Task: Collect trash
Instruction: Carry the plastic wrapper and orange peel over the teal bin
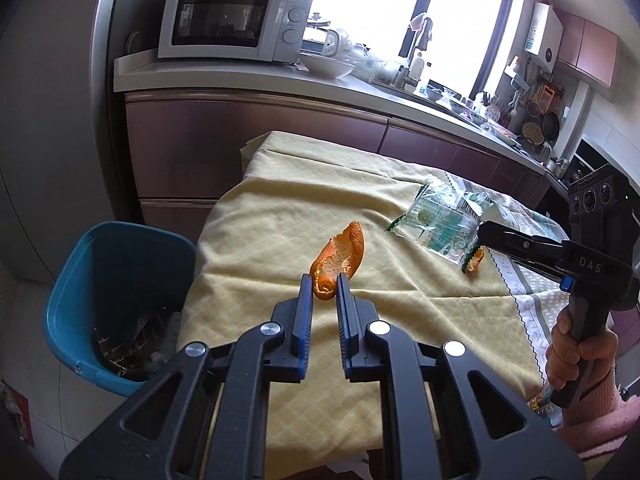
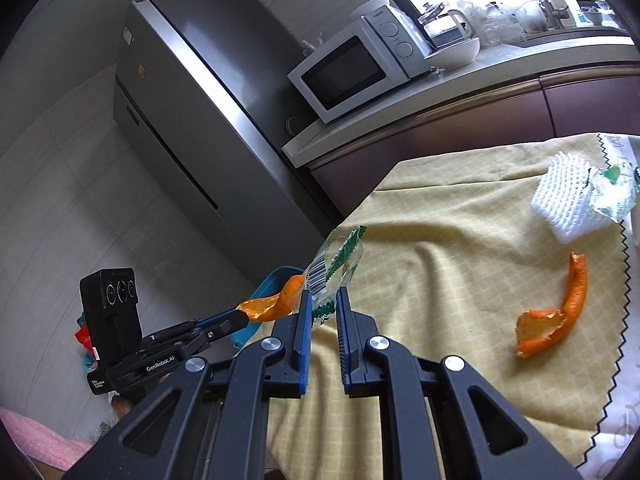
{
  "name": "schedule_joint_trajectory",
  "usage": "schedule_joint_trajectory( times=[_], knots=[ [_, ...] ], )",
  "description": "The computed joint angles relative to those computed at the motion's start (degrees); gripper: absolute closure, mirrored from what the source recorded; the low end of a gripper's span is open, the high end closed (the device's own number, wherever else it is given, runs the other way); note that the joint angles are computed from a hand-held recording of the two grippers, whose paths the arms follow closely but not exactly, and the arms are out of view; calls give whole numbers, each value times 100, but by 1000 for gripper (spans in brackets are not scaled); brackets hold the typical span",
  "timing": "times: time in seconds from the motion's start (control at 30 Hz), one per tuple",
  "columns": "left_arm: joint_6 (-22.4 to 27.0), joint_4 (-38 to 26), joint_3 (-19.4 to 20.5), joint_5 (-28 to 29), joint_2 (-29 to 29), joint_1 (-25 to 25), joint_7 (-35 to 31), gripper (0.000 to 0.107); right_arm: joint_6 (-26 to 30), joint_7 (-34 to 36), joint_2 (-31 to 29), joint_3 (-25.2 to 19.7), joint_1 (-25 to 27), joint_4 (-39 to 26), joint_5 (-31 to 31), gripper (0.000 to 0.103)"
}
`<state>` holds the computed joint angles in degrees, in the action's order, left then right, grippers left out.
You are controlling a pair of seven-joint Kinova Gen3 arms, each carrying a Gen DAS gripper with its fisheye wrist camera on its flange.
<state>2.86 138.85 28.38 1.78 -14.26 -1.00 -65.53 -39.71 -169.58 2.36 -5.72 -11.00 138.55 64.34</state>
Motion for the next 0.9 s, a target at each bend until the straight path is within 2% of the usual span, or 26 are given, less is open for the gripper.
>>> schedule_joint_trajectory(
  times=[0.33,0.53,0.9],
  knots=[
    [283,330,-936,54,-626,308,-28,95,254,-379,385,-343,-377,-628,423,92],
    [424,494,-1392,55,-905,289,-127,95,435,-685,649,-504,-613,-1084,754,92],
    [406,780,-2233,92,-949,207,-445,95,738,-1531,1155,-584,-1103,-1921,1628,92]
  ],
)
